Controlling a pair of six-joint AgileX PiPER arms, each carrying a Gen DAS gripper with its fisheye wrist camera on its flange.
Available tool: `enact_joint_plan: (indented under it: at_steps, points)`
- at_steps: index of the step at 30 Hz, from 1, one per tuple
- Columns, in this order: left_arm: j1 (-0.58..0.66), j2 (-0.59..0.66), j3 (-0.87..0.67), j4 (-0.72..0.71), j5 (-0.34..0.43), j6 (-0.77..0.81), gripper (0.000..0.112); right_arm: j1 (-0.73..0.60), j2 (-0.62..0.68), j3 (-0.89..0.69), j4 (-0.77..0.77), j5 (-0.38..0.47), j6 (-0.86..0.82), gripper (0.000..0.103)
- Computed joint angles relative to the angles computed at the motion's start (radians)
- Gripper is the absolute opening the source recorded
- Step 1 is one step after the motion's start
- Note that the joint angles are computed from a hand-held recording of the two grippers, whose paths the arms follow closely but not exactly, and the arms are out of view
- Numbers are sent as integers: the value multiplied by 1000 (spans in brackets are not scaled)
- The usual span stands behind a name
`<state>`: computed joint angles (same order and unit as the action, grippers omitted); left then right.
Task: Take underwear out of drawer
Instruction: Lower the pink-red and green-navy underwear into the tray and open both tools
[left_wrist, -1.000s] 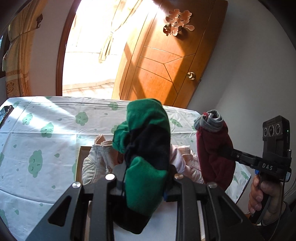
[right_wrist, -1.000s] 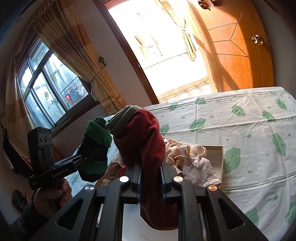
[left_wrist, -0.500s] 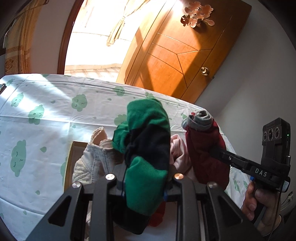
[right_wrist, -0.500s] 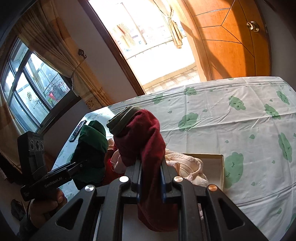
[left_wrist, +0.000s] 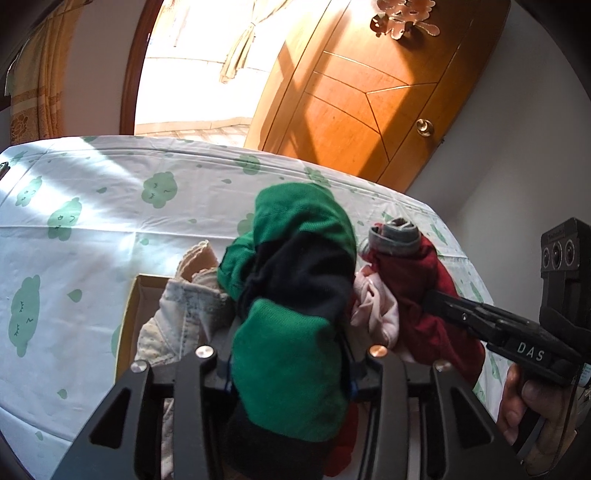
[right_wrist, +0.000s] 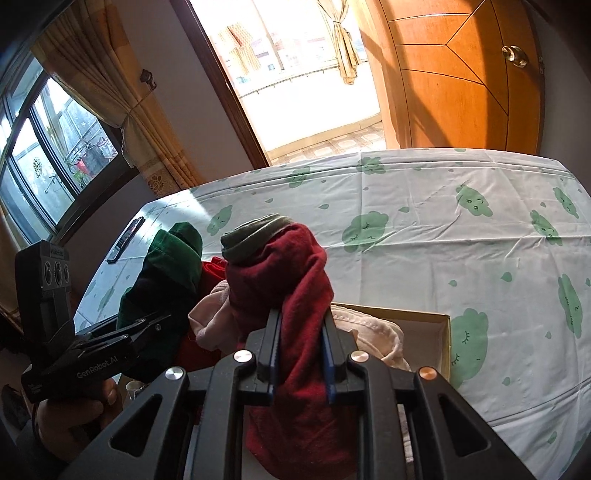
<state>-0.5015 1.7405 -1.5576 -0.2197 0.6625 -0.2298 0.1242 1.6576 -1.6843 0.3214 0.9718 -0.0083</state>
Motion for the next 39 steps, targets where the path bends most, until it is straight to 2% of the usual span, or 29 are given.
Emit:
enact_joint_plan:
  at_steps: [3,5,8,14,18,29,33,35,39]
  points:
    - [-6,-11,1,18,9,-17,48,-3,-1,-4,7,11,-11,24]
    - [-2,-23,10,16,7,-15,49,-2,-10,1,-14,6,16,41]
    - [-2,-51,37,12,-5,-8,52,-18,-38,36,8,-15,9,52]
    - [-8,-119,111,32,-45,-29,58,-54,-112,111,60,-36,-28,56]
    - [-28,-181,180,98,-84,-83,69,-66,-170,157,77,-40,-38,56]
    - [-91,-407,408,131,-137,-112,69,-33,-421,349,139,-1,-126,58]
    - [-178,-513,502,298,-155,-259,69,-17,-564,468,174,13,-168,59]
    - [-225,-566,555,364,-163,-329,71,-4,-642,537,176,7,-176,64]
    - [-379,-656,657,596,-146,-586,71,34,-788,672,165,-9,-161,65]
